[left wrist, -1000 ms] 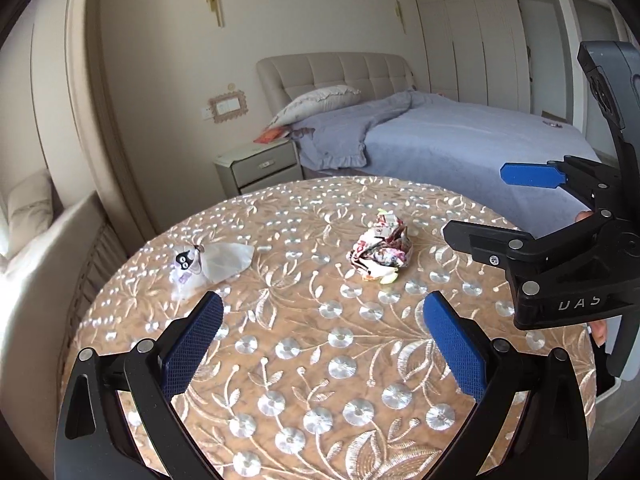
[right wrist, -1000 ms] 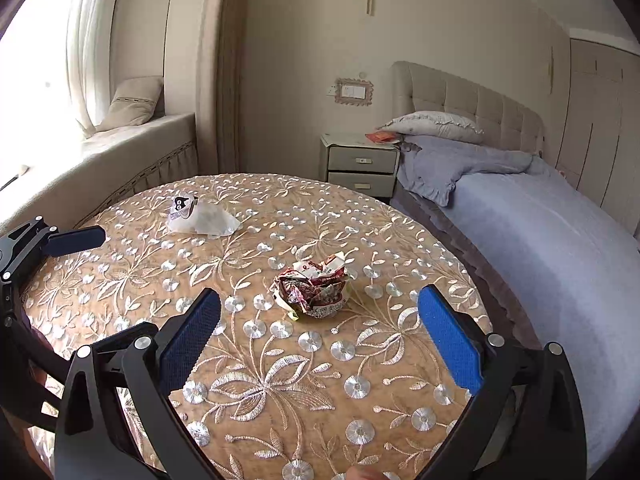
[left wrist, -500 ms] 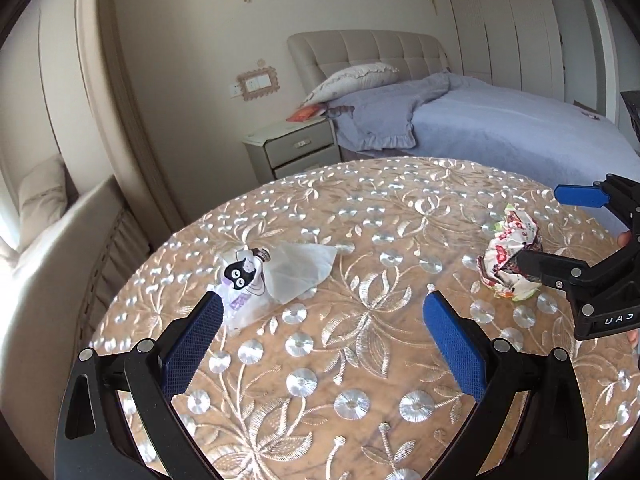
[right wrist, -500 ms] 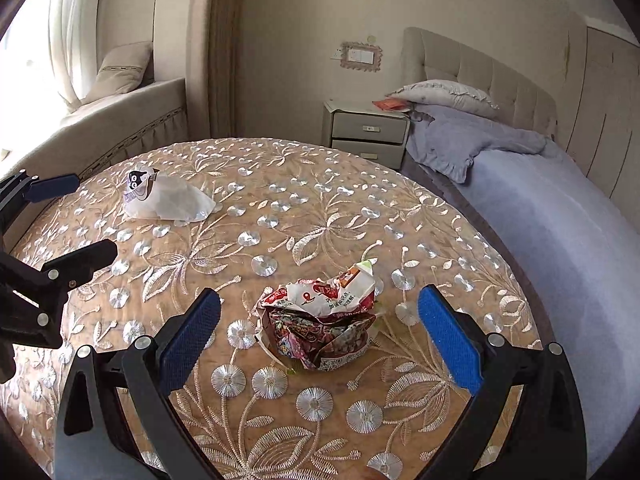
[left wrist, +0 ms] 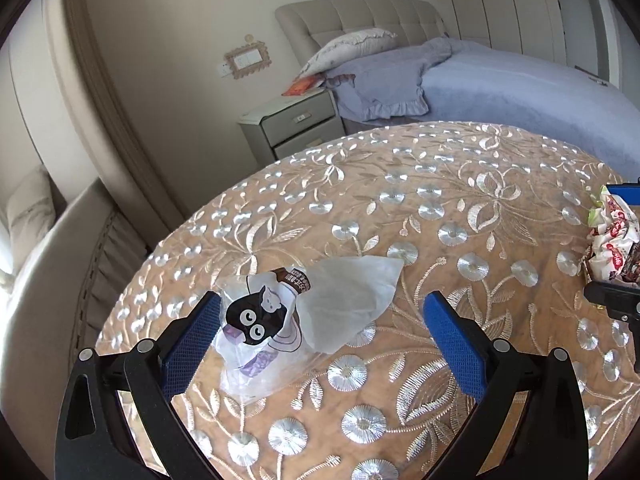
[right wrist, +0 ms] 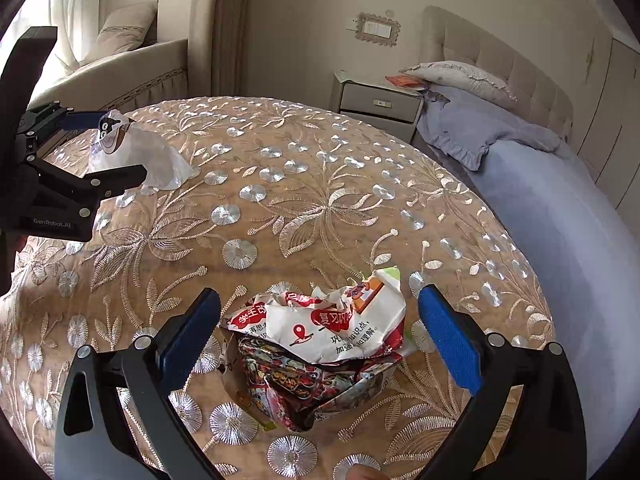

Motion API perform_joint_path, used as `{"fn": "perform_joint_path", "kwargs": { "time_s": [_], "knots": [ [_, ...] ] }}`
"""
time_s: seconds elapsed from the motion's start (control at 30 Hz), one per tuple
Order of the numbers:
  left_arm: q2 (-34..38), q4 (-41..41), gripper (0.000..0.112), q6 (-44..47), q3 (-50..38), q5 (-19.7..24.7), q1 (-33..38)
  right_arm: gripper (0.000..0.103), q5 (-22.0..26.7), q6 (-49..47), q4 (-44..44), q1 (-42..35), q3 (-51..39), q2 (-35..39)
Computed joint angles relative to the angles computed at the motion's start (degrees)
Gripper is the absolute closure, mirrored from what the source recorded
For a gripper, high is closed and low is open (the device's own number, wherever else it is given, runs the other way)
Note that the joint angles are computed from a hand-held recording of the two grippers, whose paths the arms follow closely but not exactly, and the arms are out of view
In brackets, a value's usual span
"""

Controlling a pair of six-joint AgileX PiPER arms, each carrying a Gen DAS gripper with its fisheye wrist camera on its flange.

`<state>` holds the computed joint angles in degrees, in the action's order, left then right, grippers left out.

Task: Collect trash
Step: 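Grasp the cat-print tissue with the left tool while the right tool grasps the crumpled red-white snack bag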

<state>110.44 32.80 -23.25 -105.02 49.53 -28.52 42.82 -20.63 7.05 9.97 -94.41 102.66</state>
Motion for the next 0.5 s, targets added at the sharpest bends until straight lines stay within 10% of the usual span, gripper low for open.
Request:
{"fn": "perform_joint_path", "kwargs": {
  "time_s": [0.2,0.5],
  "knots": [
    [4.7,-2.5,0.016,6.1,-5.7,2.4,0.6,0.005,3.8,-0.6,1.3,-0.1,-3.5,2.5],
    [10.3,-2.3,0.06,11.4,-14.6,6.8,0.6,0.026,3.2,-1.4,-0.7,1.7,-2.6,2.1]
  ]
}}
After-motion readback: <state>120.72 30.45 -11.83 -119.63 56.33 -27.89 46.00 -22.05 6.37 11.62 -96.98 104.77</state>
